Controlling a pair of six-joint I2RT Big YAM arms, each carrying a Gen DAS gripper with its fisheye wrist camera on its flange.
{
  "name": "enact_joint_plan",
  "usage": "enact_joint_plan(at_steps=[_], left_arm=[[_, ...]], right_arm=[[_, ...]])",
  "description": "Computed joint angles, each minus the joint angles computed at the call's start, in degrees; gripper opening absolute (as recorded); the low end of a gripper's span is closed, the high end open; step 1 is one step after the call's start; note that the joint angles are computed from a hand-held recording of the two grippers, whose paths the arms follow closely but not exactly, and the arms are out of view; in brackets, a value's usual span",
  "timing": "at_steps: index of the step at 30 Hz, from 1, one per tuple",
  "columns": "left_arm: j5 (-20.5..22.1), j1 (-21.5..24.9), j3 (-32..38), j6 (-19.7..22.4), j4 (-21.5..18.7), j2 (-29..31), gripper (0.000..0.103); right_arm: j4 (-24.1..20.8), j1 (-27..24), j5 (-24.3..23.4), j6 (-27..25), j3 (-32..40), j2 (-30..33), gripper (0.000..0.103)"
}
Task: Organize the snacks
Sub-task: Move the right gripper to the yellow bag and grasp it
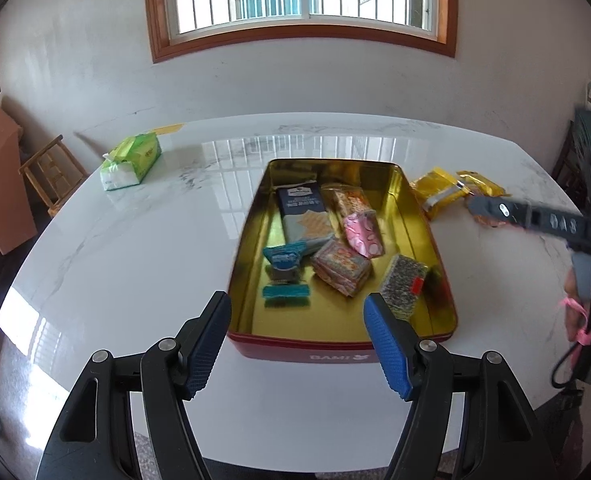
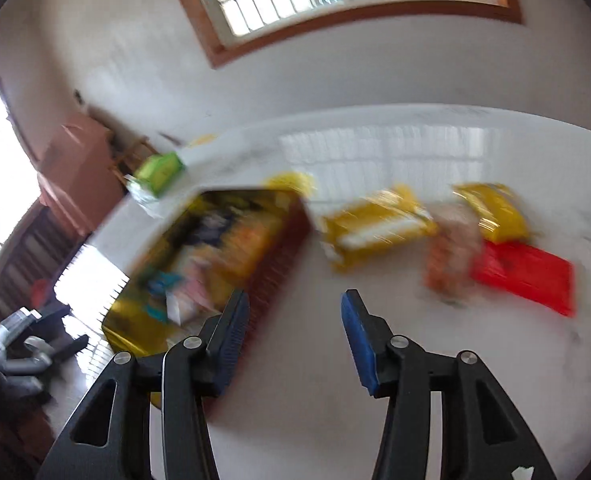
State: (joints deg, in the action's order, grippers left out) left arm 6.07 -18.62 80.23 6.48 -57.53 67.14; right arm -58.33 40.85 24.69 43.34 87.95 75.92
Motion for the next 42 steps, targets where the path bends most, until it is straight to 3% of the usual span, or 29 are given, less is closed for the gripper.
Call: enact_joint_plan(at_steps=[5, 6, 7, 8, 15, 21, 25, 29, 33, 37, 40, 41, 42], left_arm=[[-0.54, -2.60, 0.45, -0.45, -0.88, 0.27, 0.069], [-0.64, -3.03, 0.52, -0.31, -1.16, 0.28, 0.069], [-0.71, -3.38, 0.55, -0.06, -1.38, 0.26, 0.069], [-0.90, -3.59, 0.52, 0.24, -1.35, 0.22, 0.069], [-2.49, -3.67, 1.48, 1.53, -0.91, 1.24, 0.069], [-2.50, -4.14, 3.42, 1.14, -1.97, 3.32, 0.070], [-2.51, -4.62, 3.53, 1.53, -1.61, 3.67, 0.070], [-2.21, -5.05, 3.92, 1.34, -2.03, 4.56, 0.070], [-2.01, -5.15, 3.73, 1.48, -2.17, 4.78, 0.070], [-1.85, -4.65, 3.85, 0.89, -2.17, 5.34, 0.070], [-1.44, -4.14, 4.40, 0.14, -3.05, 6.05, 0.070], [-1.30, -3.99, 4.43, -0.08, -3.12, 6.17, 0.070], [-1.31, -3.86, 4.50, -0.27, -3.23, 6.29, 0.070]], right_arm=[[-5.77, -4.21, -1.59, -7.82, 5.44, 2.79, 0.049], [-6.54, -5.26, -1.59, -10.32, 7.23, 4.07, 0.055], [-7.74, -6.91, -3.02, -13.36, 9.76, 6.06, 0.075], [-8.91, -8.06, -3.57, -15.43, 11.69, 7.66, 0.083], [-20.90, -14.04, -8.27, -28.95, 28.59, 21.18, 0.086], [-26.95, -18.03, -19.10, -31.91, 35.16, 27.02, 0.086], [-29.50, -16.61, -15.10, -33.99, 34.30, 27.04, 0.090], [-27.32, -15.88, -13.94, -33.94, 31.61, 25.95, 0.094], [-29.02, -16.12, -16.22, -30.99, 34.79, 28.42, 0.094], [-31.16, -15.32, -12.39, -29.66, 36.92, 30.53, 0.093], [-25.34, -15.80, -14.87, -28.60, 31.65, 27.29, 0.076], [-24.32, -15.66, -14.60, -29.17, 30.80, 26.64, 0.061], [-23.87, -15.51, -14.38, -29.48, 30.52, 26.33, 0.055]])
